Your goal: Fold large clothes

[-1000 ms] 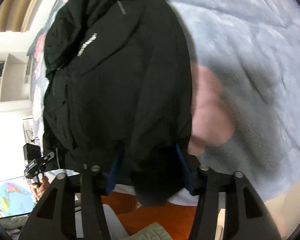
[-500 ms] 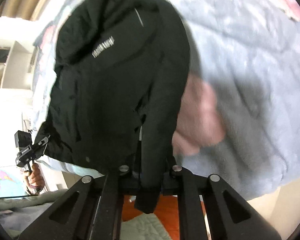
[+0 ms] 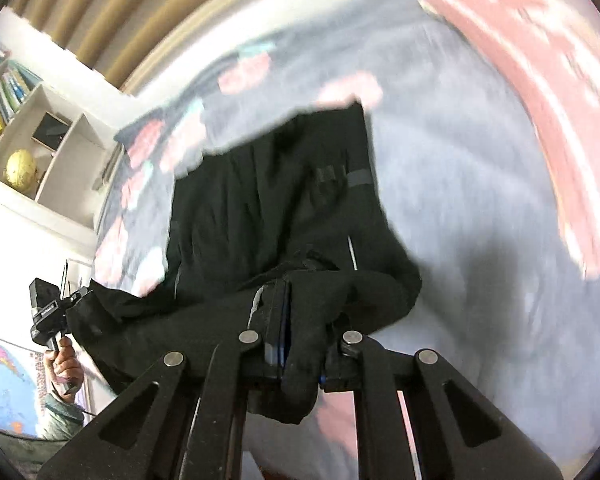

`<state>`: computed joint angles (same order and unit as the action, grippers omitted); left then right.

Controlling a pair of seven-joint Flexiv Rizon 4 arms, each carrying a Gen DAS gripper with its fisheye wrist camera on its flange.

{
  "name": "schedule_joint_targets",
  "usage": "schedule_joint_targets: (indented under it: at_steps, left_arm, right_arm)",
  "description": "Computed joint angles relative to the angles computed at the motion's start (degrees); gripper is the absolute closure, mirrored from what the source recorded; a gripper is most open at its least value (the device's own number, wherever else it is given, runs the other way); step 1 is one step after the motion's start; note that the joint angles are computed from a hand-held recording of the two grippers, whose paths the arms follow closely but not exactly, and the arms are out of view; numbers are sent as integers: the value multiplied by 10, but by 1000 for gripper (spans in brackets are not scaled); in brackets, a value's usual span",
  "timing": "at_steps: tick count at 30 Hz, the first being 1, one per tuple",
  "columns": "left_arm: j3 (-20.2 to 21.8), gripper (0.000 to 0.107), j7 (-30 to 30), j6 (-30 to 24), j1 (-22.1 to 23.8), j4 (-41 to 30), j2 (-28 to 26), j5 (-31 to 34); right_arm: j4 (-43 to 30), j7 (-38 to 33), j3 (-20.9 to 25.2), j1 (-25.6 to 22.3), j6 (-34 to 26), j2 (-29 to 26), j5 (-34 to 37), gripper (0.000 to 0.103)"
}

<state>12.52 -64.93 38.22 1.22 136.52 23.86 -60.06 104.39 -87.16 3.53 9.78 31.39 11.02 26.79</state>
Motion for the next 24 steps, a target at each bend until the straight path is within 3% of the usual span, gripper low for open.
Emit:
schedule_joint_targets:
  at_steps: [5, 14, 20, 24]
  left_arm:
    - [-23, 91, 35, 24, 4, -100, -105, -36]
    - [-95, 89, -33, 74, 51, -291, -337, -41]
    - [-128, 88, -145, 93, 73, -380, -482, 89]
    - [-156, 88, -153, 112, 82, -391, -530, 119]
  right_arm:
    - [-111, 5, -1, 10, 29, -97, -29, 89]
    - [-370, 99, 12, 1, -7, -359, -85, 89]
    - [-473, 146, 21, 12, -67, -504, -169, 89]
    - [-501, 150, 39, 8, -82, -553, -185, 89]
